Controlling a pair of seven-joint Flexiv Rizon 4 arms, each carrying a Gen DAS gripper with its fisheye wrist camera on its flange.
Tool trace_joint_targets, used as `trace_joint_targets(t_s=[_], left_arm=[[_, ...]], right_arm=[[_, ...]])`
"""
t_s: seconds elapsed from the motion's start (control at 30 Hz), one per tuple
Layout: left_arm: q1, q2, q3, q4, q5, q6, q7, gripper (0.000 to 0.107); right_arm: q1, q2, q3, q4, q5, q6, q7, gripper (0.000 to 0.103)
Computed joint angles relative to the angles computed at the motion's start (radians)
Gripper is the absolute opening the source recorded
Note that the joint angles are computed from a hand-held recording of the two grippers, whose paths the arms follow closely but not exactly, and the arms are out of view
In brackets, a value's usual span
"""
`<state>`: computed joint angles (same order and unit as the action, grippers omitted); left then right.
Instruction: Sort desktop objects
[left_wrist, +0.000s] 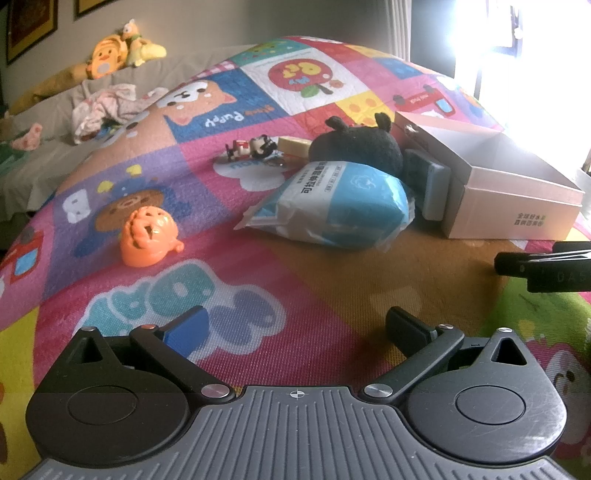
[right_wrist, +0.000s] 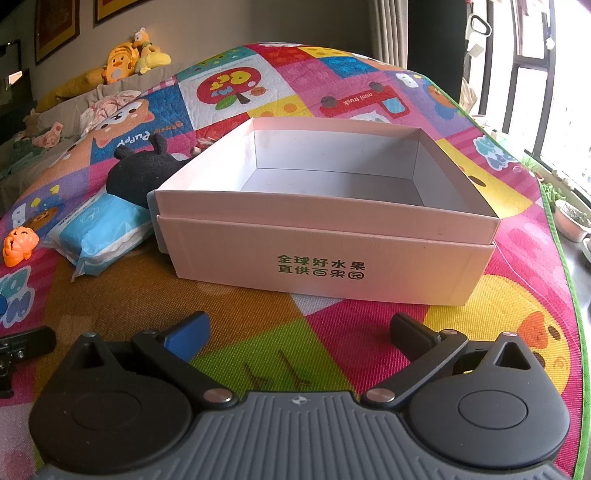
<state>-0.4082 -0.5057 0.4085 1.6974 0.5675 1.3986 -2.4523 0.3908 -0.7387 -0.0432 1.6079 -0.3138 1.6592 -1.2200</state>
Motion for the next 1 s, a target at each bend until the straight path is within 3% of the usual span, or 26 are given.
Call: trace_joint_targets(t_s=[0.13,0.2,0.3,0.53,0.6,0.8,0.9,1.0], left_arm=[[0.017,0.005,-0.021,0.002,-0.010,-0.006,0.025,0.103],[0.043,0.006,-0.047,0.006,-0.029,0.000,0.057,0.103],[0.075,0.017,-0.084,0.023,-0.072,-0.001,0.121,0.103],[0.110,0.023,-0.117,0.054,-0.147,0.040,0.243,0.103],[0.136,0.024,-0.140,0.079,-0.175,0.101,0.286,0.103],[0.006,-0.050,0.024,-0.010,-0.168,0.177,0.310,0.103],[-0.065,-0.131,0.117,-0.113,-0.159,0.158,0.360,0.103],[-0.079,-0.193,0.149,-0.189,-0.184,0.124,0.415,0.103]], right_arm=[[0.002,0.007,0.001,0.005,0.009,-0.009,0.011,0.103],[0.021,0.029,-0.013,0.004,0.010,-0.083,0.008,0.103],[0.117,0.044,-0.138,0.047,-0.012,-0.066,0.111,0.103],[0.098,0.057,-0.114,0.042,-0.054,-0.117,0.160,0.103],[0.093,0.057,-0.110,0.042,-0.065,-0.118,0.169,0.103],[0.105,0.055,-0.132,0.056,-0.081,-0.080,0.200,0.103],[0.108,0.054,-0.138,0.057,-0.082,-0.074,0.205,0.103],[0.105,0.054,-0.135,0.057,-0.083,-0.074,0.205,0.103]])
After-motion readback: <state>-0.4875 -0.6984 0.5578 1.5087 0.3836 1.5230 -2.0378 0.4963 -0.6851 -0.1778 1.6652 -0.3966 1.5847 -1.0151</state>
